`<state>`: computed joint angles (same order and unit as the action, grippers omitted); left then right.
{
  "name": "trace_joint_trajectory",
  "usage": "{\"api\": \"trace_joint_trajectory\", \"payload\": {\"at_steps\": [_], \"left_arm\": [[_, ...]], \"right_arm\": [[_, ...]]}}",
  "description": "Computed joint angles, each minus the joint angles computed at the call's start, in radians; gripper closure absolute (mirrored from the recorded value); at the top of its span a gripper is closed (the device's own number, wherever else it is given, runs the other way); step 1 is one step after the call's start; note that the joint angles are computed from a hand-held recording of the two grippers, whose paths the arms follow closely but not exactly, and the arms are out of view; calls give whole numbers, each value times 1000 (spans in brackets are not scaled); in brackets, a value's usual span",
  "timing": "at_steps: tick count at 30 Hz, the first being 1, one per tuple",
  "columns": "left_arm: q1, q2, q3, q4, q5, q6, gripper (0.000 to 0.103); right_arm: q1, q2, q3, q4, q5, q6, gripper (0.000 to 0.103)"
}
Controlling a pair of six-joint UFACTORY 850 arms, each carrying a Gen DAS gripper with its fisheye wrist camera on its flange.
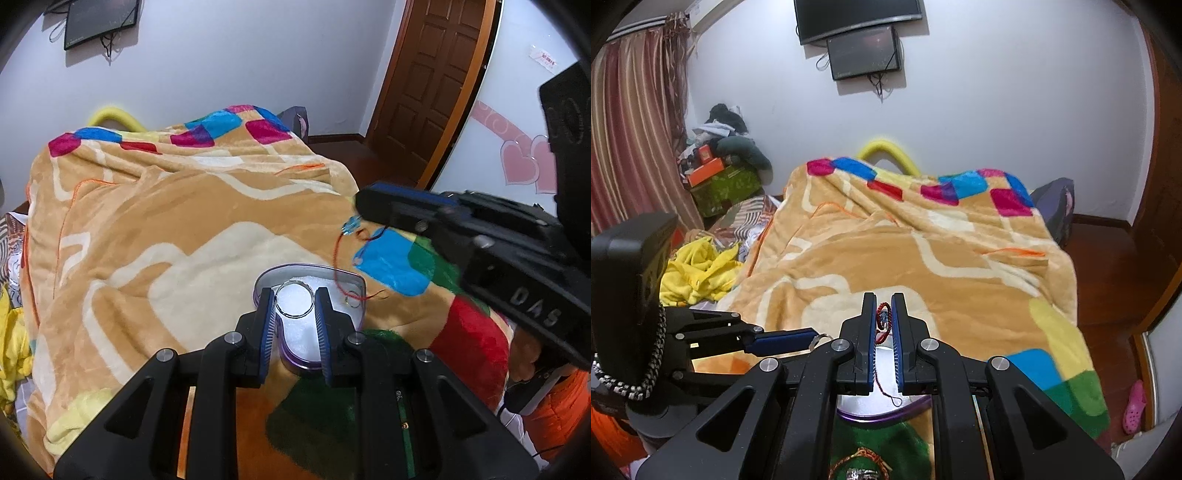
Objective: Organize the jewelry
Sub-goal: 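Carry the plain gold ring over the tin with the left tool while the right carries the earring, then open both tools over the tin and lift them away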
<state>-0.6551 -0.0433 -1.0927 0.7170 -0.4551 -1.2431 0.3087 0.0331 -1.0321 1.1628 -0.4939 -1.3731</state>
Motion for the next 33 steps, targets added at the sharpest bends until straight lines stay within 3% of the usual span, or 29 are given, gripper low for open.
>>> {"api": "trace_joint_trajectory", "payload": {"at_steps": [9,18,27,33], "left_arm": [[14,-45,-18,-124,28,142,82],[23,-68,-23,-199,31,208,82],[8,-69,-27,-157,-9,179,80],[-8,-43,-6,-96,-43,116,75]], "right_arm": [[-2,-96,-46,-198,-74,183,96],[-10,-104,-45,-271,-77,240,96],[-17,-112,-61,-311,-109,288,95],[-10,-97,-54,-342,-94,308,83]]}}
